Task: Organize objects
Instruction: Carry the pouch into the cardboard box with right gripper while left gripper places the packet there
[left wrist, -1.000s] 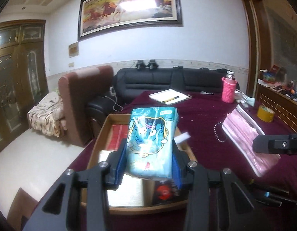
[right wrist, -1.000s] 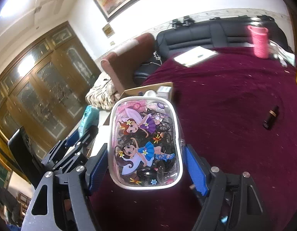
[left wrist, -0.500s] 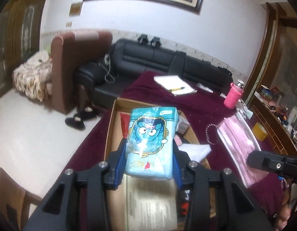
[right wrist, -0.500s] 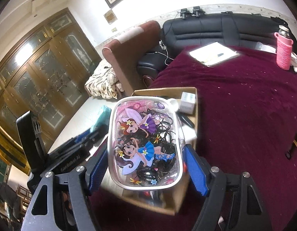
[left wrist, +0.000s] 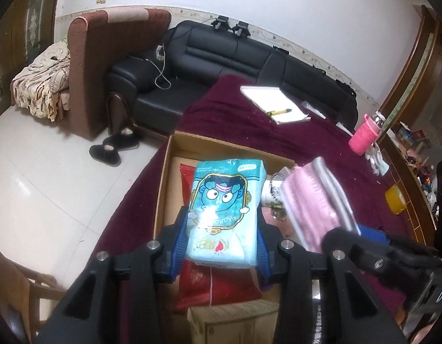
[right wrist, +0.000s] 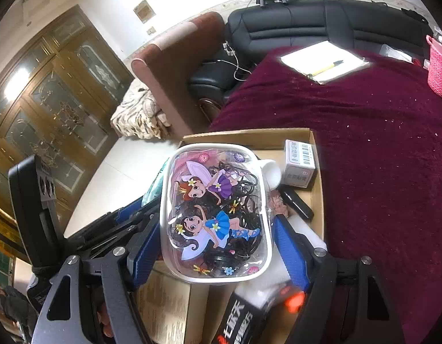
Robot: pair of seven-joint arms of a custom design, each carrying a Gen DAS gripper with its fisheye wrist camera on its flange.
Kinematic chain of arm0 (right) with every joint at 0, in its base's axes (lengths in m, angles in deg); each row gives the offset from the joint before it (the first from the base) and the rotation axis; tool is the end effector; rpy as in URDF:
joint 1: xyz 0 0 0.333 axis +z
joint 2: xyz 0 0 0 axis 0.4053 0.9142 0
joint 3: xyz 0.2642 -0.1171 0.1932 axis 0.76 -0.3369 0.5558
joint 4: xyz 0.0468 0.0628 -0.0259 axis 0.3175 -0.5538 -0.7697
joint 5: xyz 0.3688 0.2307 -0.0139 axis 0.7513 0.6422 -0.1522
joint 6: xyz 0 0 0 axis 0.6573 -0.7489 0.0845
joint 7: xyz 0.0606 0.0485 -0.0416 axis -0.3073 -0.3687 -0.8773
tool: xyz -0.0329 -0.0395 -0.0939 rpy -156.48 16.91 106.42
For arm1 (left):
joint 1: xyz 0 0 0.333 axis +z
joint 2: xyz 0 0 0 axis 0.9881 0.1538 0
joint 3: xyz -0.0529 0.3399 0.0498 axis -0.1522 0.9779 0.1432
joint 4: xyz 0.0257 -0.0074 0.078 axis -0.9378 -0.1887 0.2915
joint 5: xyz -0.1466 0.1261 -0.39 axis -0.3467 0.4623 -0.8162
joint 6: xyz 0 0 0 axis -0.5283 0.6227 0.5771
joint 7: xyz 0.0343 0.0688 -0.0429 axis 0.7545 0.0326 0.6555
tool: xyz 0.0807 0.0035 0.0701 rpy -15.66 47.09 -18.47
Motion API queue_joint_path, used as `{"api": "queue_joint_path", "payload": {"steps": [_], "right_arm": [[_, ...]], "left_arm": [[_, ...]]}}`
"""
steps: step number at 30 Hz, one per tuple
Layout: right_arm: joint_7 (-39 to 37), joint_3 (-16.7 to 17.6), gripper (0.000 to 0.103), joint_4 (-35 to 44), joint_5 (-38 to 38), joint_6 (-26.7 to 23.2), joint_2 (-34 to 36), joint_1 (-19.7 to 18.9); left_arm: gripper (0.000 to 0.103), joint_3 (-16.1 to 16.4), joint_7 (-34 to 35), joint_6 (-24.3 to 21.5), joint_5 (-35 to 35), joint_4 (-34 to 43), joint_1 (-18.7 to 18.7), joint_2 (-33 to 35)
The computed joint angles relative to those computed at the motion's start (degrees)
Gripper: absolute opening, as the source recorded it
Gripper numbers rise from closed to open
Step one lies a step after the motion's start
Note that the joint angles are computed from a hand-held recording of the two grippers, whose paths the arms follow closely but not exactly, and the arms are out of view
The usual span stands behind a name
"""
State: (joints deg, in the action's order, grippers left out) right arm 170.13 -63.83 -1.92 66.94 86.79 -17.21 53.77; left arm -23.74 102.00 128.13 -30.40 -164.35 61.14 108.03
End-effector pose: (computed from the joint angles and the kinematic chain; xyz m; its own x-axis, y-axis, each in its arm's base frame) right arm 0.7121 0.4481 0.4226 0.2250 -0.8902 -0.3962 -0.8318 0.0363 -0.5540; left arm 0.6766 -0.3546 0.4220 -0.0466 -0.9562 0.2891 -0.7505 -0.1575 -0.6419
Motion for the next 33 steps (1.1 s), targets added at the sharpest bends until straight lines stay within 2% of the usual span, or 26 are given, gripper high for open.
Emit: {"api": "queue_joint_path", "payload": {"steps": [6,13,18,25,28,33], "right_arm": [[3.29,-2.08,0.081,3.89,-2.05,-1.66,3.11,1.58],[3.01,-1.25,0.081,5.88,-2.27,-1.96,5.25,1.13],[2.18,-1.20,0.081,6.48,-2.13,-1.83,6.01,0.84],[2.59,-2.05,0.082,8.14,-2.70,-3.26,7.10,0.74],[1.79,-1.26,0.083,7.82,-2.07,-2.95,7.00,0.06],[1.38,-0.87,0.087,8.24,-1.57,-5.10,6.87,-0.19]], "left_arm": [[0.040,-4.73,7.02,-3.47,-6.53,4.56,4.20,3.75],[0.040,-5.00,10.67,-7.10,-10.82,8.56,4.52,6.79],[0.040,-3.34,9.51,-6.87,-10.65,9.11,3.37,7.24],[0.042,-3.50,10.29,-9.54,-11.19,12.61,3.24,9.23],[0.045,-3.46,10.36,-9.70,-11.32,13.00,3.19,9.44],[0.051,-3.81,11.09,-10.12,-11.78,13.83,3.34,9.93]]}}
